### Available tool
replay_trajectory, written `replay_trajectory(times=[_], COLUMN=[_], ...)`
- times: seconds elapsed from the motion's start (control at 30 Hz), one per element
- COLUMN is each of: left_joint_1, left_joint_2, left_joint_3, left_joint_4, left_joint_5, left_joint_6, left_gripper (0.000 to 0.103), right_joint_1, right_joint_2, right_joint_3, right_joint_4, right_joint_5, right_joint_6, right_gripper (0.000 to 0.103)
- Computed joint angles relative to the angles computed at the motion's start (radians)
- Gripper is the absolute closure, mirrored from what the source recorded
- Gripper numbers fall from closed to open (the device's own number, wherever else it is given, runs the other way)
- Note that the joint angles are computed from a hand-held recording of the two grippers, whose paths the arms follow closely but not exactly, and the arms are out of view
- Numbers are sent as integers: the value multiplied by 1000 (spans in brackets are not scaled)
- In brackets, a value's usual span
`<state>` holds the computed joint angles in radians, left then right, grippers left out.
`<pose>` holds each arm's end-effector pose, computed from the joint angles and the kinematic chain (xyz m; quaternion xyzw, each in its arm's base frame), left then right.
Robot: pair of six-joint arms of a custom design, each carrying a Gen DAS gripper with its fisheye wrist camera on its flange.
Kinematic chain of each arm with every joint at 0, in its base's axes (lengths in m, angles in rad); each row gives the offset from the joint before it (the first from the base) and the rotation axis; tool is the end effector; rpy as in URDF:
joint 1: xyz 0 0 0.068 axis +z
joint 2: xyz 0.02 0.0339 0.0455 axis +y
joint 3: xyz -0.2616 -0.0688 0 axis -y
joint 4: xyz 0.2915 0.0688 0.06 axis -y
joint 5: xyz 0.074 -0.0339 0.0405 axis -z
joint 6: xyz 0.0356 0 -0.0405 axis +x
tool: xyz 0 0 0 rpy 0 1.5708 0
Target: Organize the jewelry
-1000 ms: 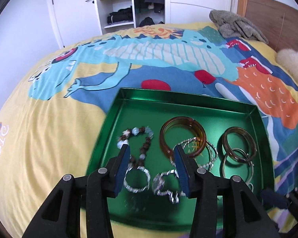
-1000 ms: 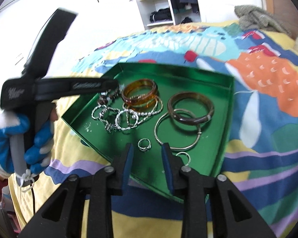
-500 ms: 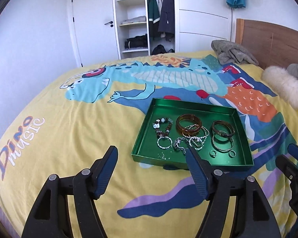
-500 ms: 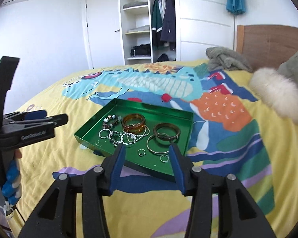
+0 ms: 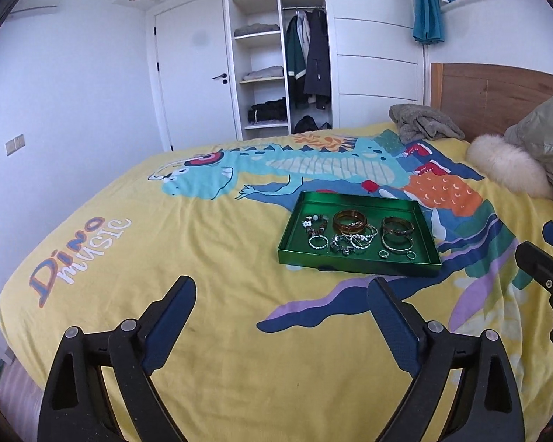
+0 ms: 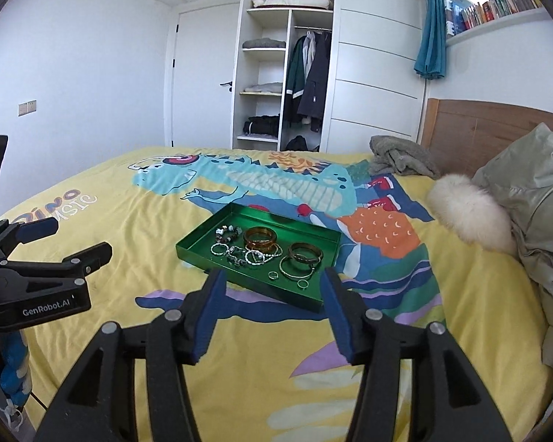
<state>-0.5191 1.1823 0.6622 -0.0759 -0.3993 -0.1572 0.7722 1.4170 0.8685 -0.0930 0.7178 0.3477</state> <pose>0.2605 -0.1329 0.2029 0.0645 0.8686 0.0130 0.4912 0.2604 0.2210 0.2109 -0.0225 0.8514 -0.0432 0.5223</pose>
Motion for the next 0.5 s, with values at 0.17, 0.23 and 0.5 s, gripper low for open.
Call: replay_trajectory(times=[0.17,0.23,0.5], left_joint_1=[-69,-107,-235], left_joint_2=[-220,-287,-459], left_joint_3=[-101,-126,-192], left_joint_4=[-53,-72,-146], left_joint_5=[-75,-109,-209], left_joint_6=[-5,-2,-32], left_gripper=[2,1,0], right_joint_1=[116,159,282], right_joint_2=[-70,-92,-160], right_joint_3=[-19,-26,-58], right_joint_4=[-77,-111,-228], right_joint_5=[111,150,250], right_joint_6=[56,80,198], right_gripper=[50,50,49])
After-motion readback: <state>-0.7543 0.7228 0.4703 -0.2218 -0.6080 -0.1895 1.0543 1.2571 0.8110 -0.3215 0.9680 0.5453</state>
